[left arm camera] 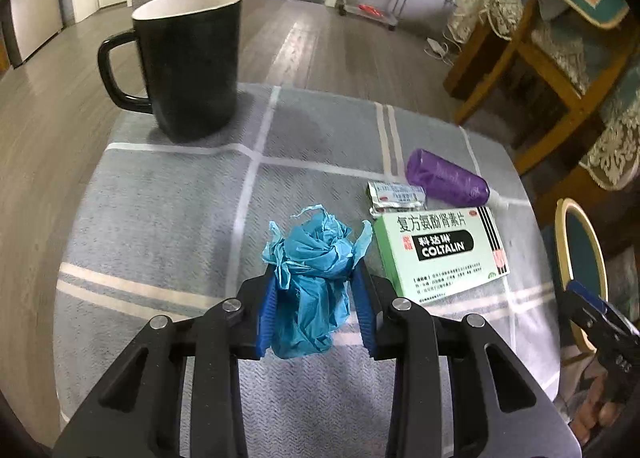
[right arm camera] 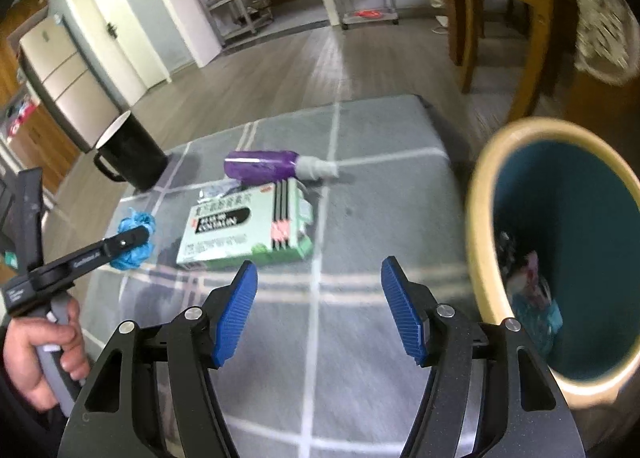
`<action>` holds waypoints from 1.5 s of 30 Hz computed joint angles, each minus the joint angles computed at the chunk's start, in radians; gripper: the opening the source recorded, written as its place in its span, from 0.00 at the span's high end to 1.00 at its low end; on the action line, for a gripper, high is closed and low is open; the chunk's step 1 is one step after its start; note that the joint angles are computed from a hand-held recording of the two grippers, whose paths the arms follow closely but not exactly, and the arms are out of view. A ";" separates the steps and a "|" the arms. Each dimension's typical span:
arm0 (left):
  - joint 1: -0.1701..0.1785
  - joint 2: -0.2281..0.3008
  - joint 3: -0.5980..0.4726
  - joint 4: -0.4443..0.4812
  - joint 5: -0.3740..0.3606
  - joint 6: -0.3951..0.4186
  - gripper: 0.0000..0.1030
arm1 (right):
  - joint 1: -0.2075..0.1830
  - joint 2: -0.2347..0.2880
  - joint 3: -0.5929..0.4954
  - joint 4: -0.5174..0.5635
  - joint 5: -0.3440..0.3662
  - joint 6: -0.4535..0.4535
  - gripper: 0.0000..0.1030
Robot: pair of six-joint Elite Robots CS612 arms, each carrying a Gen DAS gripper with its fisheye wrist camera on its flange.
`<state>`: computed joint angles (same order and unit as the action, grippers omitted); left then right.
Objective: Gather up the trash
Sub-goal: 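Grasp the blue glove with the left tool while the right tool grasps the purple spray bottle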
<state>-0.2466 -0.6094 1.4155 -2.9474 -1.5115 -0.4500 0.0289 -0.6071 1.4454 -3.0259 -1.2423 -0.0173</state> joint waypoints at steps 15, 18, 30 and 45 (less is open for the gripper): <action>0.008 0.010 -0.009 -0.018 -0.031 -0.033 0.68 | 0.068 0.140 -0.360 0.326 -0.058 -0.331 0.36; 0.009 0.012 -0.013 -0.019 -0.039 -0.039 0.68 | 0.082 0.170 -0.421 0.392 -0.089 -0.414 0.36; 0.010 0.016 -0.023 -0.033 -0.051 -0.035 0.68 | 0.096 0.237 -0.537 0.463 -0.178 -0.563 0.63; -0.013 0.012 -0.017 -0.068 -0.049 0.043 0.68 | 0.021 0.106 -0.272 0.214 0.004 -0.310 0.66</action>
<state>-0.2601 -0.5974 1.3990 -3.0153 -1.5608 -0.4073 0.0503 -0.5014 1.1731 -2.8123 -1.2384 -0.3271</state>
